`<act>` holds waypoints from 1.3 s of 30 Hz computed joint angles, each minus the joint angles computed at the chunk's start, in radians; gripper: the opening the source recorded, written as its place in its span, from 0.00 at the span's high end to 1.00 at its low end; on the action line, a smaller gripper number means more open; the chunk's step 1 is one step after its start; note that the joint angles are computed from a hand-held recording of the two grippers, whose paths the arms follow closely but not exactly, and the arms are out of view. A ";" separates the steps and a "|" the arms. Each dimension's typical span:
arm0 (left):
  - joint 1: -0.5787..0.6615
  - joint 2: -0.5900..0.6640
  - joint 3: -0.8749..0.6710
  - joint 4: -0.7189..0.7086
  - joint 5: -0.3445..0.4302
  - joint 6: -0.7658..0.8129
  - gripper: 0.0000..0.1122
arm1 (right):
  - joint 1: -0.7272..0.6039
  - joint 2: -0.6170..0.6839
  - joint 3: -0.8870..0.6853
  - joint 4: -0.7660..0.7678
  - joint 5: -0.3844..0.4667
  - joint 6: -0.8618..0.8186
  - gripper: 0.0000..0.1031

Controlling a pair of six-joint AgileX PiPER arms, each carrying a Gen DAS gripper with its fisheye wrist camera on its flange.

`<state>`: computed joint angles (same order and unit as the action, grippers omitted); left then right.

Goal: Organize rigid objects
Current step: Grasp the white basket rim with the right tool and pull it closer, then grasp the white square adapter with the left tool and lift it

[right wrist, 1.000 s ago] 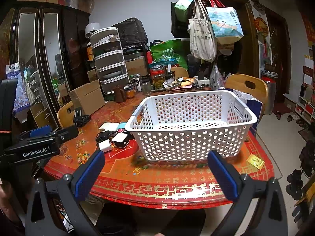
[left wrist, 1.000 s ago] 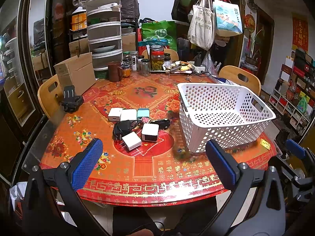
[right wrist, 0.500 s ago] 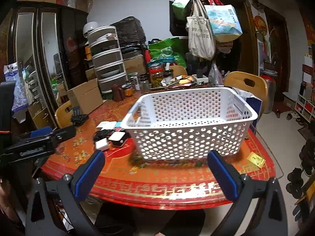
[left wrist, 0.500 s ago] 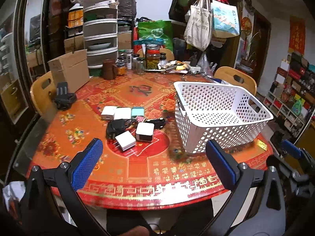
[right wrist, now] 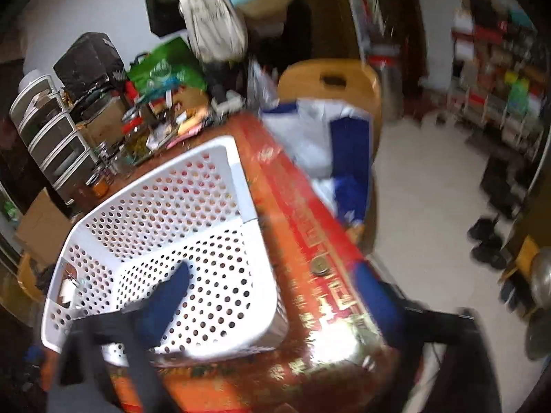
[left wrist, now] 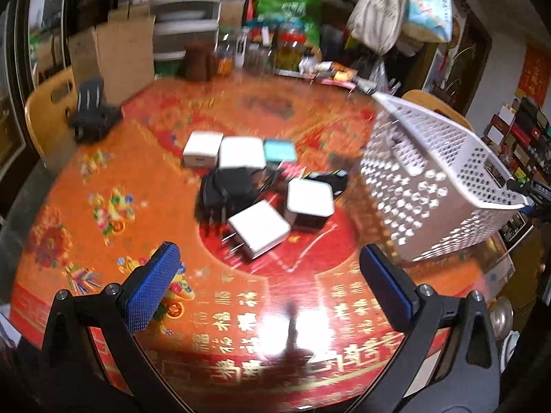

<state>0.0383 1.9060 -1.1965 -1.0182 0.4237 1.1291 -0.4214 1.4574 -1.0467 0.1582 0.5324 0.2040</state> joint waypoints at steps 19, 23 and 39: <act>-0.131 0.327 -0.356 0.572 -0.002 -0.589 0.12 | 0.088 0.139 -0.102 -0.177 0.026 0.101 0.90; -0.156 0.333 -0.357 0.696 -0.034 -0.725 0.28 | 0.082 0.136 -0.107 -0.172 0.036 0.084 0.90; -0.141 0.187 -0.115 0.417 -0.224 -0.369 0.47 | 0.081 0.135 -0.103 -0.164 0.029 0.074 0.90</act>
